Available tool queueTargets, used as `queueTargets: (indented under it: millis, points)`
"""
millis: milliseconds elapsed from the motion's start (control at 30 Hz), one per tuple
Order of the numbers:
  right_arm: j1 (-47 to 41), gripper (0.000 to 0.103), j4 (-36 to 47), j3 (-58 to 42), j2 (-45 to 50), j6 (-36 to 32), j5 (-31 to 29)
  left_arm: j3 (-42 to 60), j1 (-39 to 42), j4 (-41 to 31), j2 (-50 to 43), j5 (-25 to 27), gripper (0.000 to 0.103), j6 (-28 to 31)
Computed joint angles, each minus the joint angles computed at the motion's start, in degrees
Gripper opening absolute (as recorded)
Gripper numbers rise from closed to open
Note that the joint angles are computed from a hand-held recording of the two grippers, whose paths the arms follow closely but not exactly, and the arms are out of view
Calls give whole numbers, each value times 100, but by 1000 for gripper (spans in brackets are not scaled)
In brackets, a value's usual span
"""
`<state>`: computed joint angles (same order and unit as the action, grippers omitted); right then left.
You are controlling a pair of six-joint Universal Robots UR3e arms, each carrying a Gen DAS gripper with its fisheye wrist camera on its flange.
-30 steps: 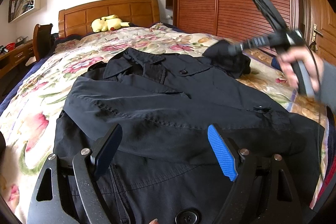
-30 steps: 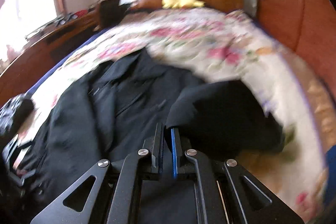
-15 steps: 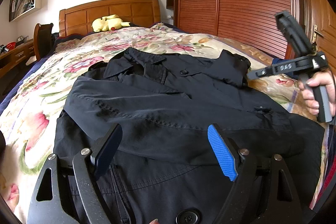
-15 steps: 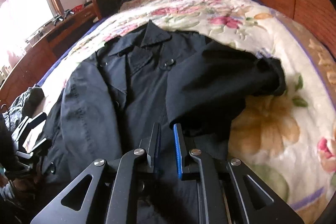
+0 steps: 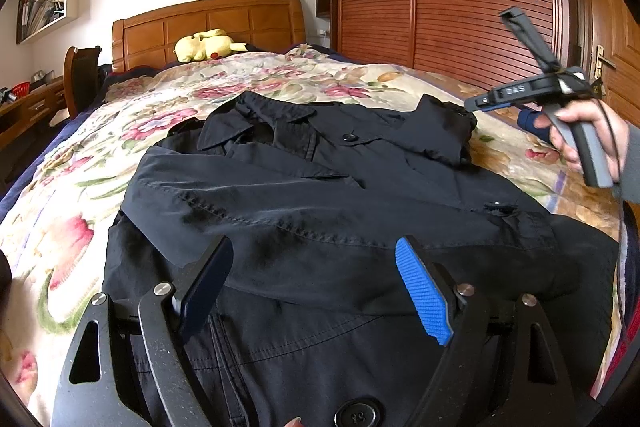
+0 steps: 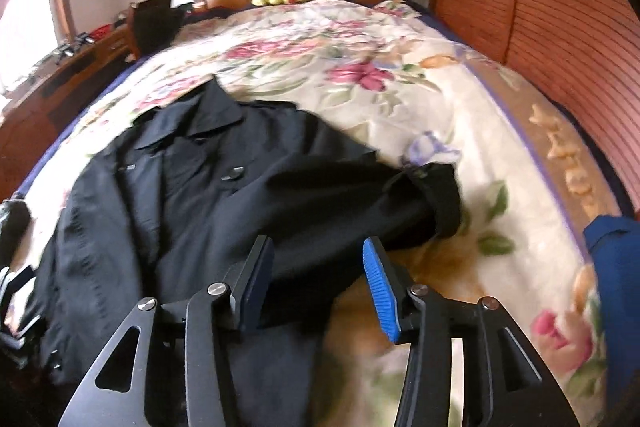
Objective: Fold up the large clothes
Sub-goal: 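Lift the open right tool and move it to the coat's buttoned front edge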
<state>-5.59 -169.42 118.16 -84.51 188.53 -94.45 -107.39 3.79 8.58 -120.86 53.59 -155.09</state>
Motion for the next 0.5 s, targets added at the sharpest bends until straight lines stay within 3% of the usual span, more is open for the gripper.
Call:
queueTargets:
  millis: [367,500]
  points:
    - [-186,55,856,-1686,1398,126,-803,22,-13,-20,-12,11,84,1]
    - [-485,57,884,-1726,1653,489,-315,6,-18,-38,4,8,84,18]
